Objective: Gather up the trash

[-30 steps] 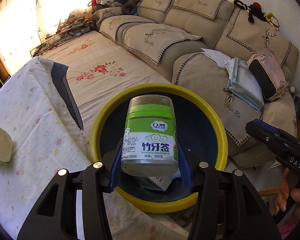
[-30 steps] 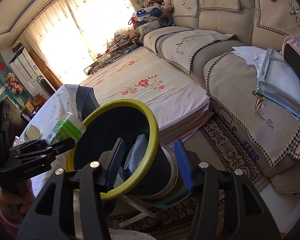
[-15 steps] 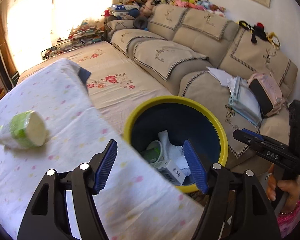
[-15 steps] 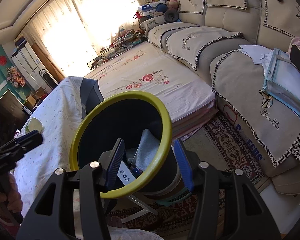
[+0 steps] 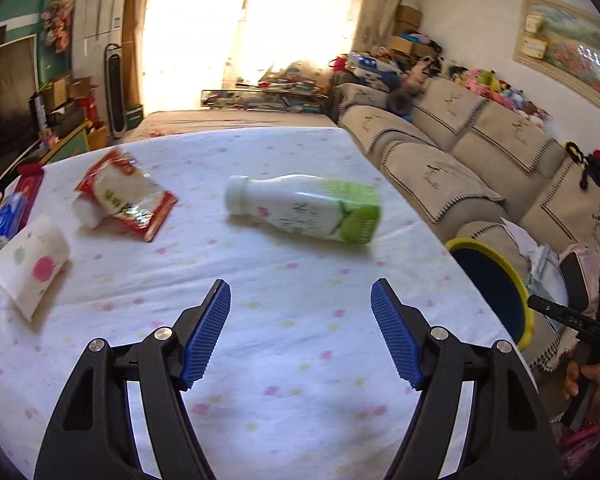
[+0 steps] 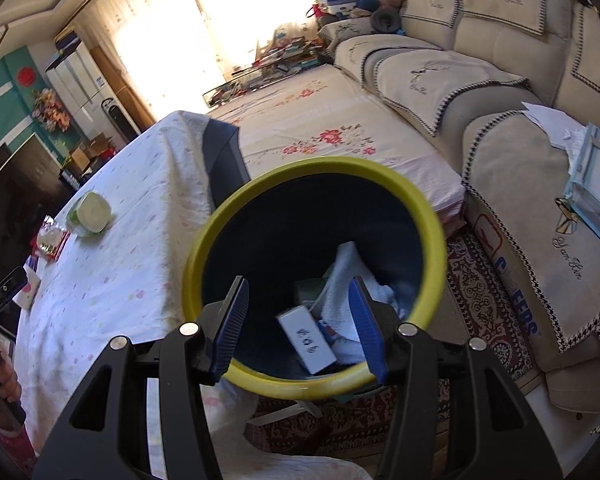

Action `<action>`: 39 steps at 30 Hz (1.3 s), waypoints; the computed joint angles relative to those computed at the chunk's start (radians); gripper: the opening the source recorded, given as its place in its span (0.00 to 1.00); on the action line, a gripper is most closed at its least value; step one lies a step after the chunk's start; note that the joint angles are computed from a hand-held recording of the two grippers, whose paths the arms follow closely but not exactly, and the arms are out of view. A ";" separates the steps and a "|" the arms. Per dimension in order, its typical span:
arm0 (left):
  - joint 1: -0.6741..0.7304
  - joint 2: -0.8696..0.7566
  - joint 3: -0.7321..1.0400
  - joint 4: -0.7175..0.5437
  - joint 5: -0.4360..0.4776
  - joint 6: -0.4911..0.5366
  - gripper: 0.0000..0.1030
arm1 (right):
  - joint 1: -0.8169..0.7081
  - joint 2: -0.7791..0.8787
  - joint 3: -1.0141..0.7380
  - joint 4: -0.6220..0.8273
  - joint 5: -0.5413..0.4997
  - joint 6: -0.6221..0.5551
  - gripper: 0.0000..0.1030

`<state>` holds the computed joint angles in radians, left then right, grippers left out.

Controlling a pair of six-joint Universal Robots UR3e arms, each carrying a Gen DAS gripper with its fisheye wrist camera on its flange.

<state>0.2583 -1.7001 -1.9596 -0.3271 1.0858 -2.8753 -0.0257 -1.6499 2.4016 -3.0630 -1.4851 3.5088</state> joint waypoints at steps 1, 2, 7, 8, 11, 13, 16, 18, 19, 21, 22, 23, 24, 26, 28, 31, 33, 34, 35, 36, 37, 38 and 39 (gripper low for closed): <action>0.049 0.006 -0.018 0.003 -0.015 0.020 0.70 | 0.029 0.026 -0.033 0.009 -0.017 0.007 0.48; 0.079 0.005 -0.031 0.016 -0.016 0.029 0.70 | 0.061 0.055 -0.074 0.023 -0.035 0.014 0.48; 0.226 -0.015 -0.070 0.047 -0.055 0.086 0.70 | 0.173 0.170 -0.268 0.107 -0.084 0.026 0.48; 0.255 -0.020 -0.083 0.056 -0.070 0.094 0.71 | 0.182 0.189 -0.300 0.120 -0.082 0.020 0.48; 0.301 -0.038 -0.096 0.056 -0.099 0.096 0.71 | 0.227 0.275 -0.450 0.176 -0.083 -0.001 0.48; 0.322 -0.043 -0.093 0.034 -0.129 0.095 0.71 | 0.253 0.342 -0.568 0.216 -0.081 -0.025 0.48; 0.318 -0.044 -0.099 0.051 -0.143 0.080 0.74 | 0.284 0.468 -0.786 0.301 -0.091 -0.060 0.48; 0.316 -0.041 -0.109 0.066 -0.140 0.086 0.75 | 0.303 0.561 -0.943 0.362 -0.117 -0.080 0.48; 0.316 -0.038 -0.113 0.069 -0.139 0.086 0.75 | 0.312 0.616 -1.039 0.411 -0.135 -0.088 0.48; 0.327 -0.026 -0.126 0.067 -0.149 0.090 0.75 | 0.320 0.713 -1.205 0.493 -0.146 -0.105 0.48; 0.330 -0.025 -0.127 0.066 -0.151 0.088 0.75 | 0.324 0.765 -1.293 0.539 -0.147 -0.114 0.48; 0.332 -0.025 -0.128 0.067 -0.151 0.086 0.75 | 0.331 0.812 -1.373 0.582 -0.154 -0.121 0.48; 0.337 -0.022 -0.130 0.063 -0.153 0.087 0.75 | 0.337 0.857 -1.449 0.620 -0.160 -0.130 0.48; 0.341 -0.022 -0.130 0.056 -0.157 0.089 0.75 | 0.353 0.944 -1.596 0.696 -0.175 -0.154 0.48; 0.341 -0.025 -0.128 0.053 -0.156 0.091 0.75 | 0.361 1.012 -1.711 0.768 -0.188 -0.163 0.48; 0.339 -0.023 -0.131 0.057 -0.156 0.091 0.75 | 0.370 1.070 -1.811 0.836 -0.186 -0.166 0.48; 0.337 -0.025 -0.131 0.058 -0.155 0.093 0.75 | 0.380 1.080 -1.829 0.846 -0.182 -0.172 0.48; 0.337 -0.028 -0.128 0.056 -0.155 0.094 0.75 | 0.386 1.082 -1.836 0.851 -0.180 -0.175 0.48; 0.336 -0.028 -0.128 0.056 -0.155 0.095 0.75 | 0.392 1.077 -1.827 0.848 -0.178 -0.178 0.48; 0.336 -0.029 -0.128 0.057 -0.156 0.095 0.75 | 0.401 1.071 -1.821 0.847 -0.175 -0.179 0.48; 0.336 -0.029 -0.128 0.059 -0.156 0.094 0.75 | 0.409 1.067 -1.817 0.847 -0.175 -0.182 0.48; 0.337 -0.030 -0.128 0.060 -0.157 0.092 0.75 | 0.416 1.065 -1.817 0.850 -0.171 -0.185 0.48; 0.337 -0.031 -0.128 0.062 -0.157 0.089 0.75 | 0.424 1.065 -1.821 0.855 -0.167 -0.188 0.49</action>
<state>0.5950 -1.7307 -2.0879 -0.2654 0.9287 -2.7865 0.3978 -0.5849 0.5807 -2.2081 -1.6523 3.3212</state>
